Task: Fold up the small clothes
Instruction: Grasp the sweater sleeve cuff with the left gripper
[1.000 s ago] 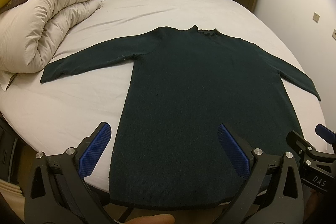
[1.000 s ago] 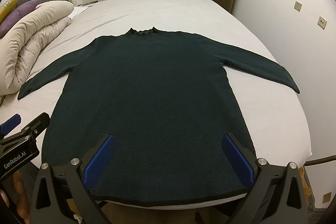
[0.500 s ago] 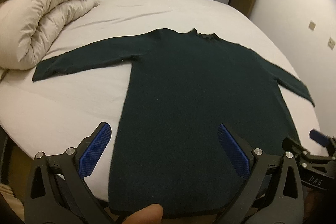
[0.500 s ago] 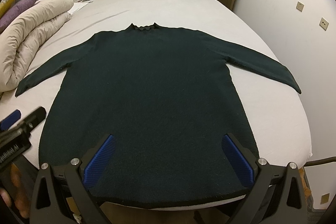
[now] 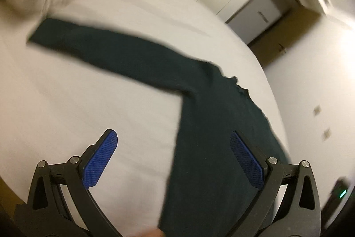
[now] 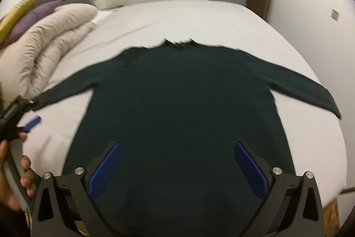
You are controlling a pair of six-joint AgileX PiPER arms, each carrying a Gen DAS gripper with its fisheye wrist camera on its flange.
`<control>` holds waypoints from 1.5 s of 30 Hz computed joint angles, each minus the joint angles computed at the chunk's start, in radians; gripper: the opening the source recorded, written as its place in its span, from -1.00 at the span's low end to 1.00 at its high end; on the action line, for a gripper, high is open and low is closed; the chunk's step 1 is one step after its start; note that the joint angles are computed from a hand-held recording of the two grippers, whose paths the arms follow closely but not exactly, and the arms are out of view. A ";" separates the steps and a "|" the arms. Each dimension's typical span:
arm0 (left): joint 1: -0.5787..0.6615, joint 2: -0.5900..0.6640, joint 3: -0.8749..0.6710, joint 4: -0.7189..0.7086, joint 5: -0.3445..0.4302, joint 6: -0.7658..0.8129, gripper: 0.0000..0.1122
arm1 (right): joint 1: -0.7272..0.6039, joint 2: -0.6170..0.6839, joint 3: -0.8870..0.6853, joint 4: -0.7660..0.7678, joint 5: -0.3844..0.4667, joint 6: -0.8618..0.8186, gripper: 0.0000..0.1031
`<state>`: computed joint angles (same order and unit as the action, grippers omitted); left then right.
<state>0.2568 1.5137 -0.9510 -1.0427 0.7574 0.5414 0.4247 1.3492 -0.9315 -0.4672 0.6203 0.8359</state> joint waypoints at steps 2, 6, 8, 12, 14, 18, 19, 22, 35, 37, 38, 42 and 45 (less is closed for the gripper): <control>0.113 0.097 -0.023 -0.173 0.085 0.094 0.84 | -0.026 0.021 -0.026 0.073 -0.055 -0.079 1.00; 0.257 0.299 -0.149 -0.328 0.166 0.098 0.83 | -0.099 0.064 -0.065 0.344 -0.157 -0.302 1.00; 0.295 0.387 -0.215 -0.366 0.200 0.067 0.83 | -0.118 0.084 -0.075 0.441 -0.182 -0.379 1.00; 0.323 0.497 -0.285 -0.418 0.213 0.027 0.83 | -0.135 0.160 -0.128 0.568 -0.168 -0.498 0.97; 0.338 0.527 -0.304 -0.446 0.217 0.010 0.83 | -0.154 0.202 -0.158 0.681 -0.154 -0.598 0.94; 0.333 0.560 -0.320 -0.506 0.182 -0.003 0.83 | -0.159 0.238 -0.169 0.766 -0.172 -0.657 0.92; 0.335 0.572 -0.329 -0.524 0.178 -0.007 0.83 | -0.156 0.244 -0.170 0.770 -0.178 -0.660 0.88; 0.335 0.617 -0.342 -0.605 0.157 0.015 0.83 | -0.156 0.251 -0.169 0.809 -0.184 -0.703 0.85; 0.360 0.714 -0.450 -0.580 0.127 -0.063 -0.74 | -0.190 0.214 -0.111 0.939 -0.232 -0.830 0.74; 0.374 0.733 -0.440 -0.599 0.145 -0.027 -0.90 | -0.195 0.215 -0.108 0.953 -0.230 -0.840 0.65; 0.374 0.728 -0.437 -0.598 0.142 -0.007 -0.90 | -0.196 0.216 -0.106 0.958 -0.229 -0.846 0.64; 0.345 0.667 -0.454 -0.522 0.052 -0.012 -0.92 | -0.208 0.226 -0.110 0.958 -0.221 -0.863 0.47; 0.249 0.608 -0.567 -0.314 -0.040 -0.088 -0.92 | -0.246 0.240 -0.110 1.044 -0.214 -0.949 0.45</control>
